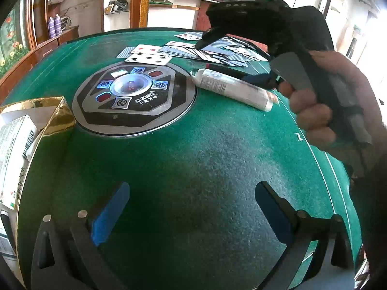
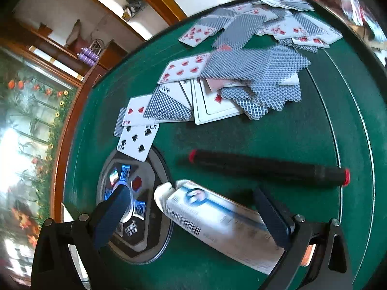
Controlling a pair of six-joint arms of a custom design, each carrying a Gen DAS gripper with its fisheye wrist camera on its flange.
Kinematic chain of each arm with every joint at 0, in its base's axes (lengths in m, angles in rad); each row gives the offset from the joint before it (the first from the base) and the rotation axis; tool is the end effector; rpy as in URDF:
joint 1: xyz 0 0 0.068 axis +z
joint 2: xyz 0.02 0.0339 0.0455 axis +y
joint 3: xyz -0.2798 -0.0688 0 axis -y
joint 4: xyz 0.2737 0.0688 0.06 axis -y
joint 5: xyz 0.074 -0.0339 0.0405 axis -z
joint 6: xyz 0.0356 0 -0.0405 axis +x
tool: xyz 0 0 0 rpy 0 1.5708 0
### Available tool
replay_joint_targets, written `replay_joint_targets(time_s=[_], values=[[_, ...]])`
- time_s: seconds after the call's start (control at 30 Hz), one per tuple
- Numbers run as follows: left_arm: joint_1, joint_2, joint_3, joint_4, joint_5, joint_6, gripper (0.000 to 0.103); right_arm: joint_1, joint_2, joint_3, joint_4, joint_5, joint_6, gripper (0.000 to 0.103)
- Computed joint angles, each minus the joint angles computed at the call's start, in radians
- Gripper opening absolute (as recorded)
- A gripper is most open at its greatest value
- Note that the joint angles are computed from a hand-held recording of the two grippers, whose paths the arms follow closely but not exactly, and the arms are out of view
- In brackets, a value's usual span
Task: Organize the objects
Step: 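Move the right tool to the red-capped black marker and close on it, then lift the red-capped marker off the table with the right tool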
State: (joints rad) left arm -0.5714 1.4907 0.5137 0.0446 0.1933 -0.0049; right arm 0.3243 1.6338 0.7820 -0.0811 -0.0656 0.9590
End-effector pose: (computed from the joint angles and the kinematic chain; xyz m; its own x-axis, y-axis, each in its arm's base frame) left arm 0.2195 -0.1493 0.1116 -0.6785 0.4306 -0.5951 0.6237 0.7657 -0.1572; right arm 0.3104 0.1068 0.1383 -0.7279 0.6171 -0.2989 0.4195 0.7456 0.5177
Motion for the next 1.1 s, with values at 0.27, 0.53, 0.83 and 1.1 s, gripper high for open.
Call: replay_joint_targets(time_s=[0.27,0.53,0.83,1.1], values=[[0.010,0.001,-0.001,0.004,0.018,-0.002,0.102,0.145,-0.063,-0.084,0.057,-0.215,0.045,0.103],[-0.005,0.003,-0.001,0.004,-0.002,-0.004,0.102,0.259,0.128,0.356,-0.727,0.640,-0.180,0.103],[-0.003,0.009,0.004,0.010,0.011,-0.017,0.102,0.108,0.204,0.317,-0.570,0.485,-0.291,0.092],[0.010,0.009,0.004,0.011,0.029,-0.014,0.102,0.122,0.130,0.231,-0.507,0.357,-0.173,0.021]])
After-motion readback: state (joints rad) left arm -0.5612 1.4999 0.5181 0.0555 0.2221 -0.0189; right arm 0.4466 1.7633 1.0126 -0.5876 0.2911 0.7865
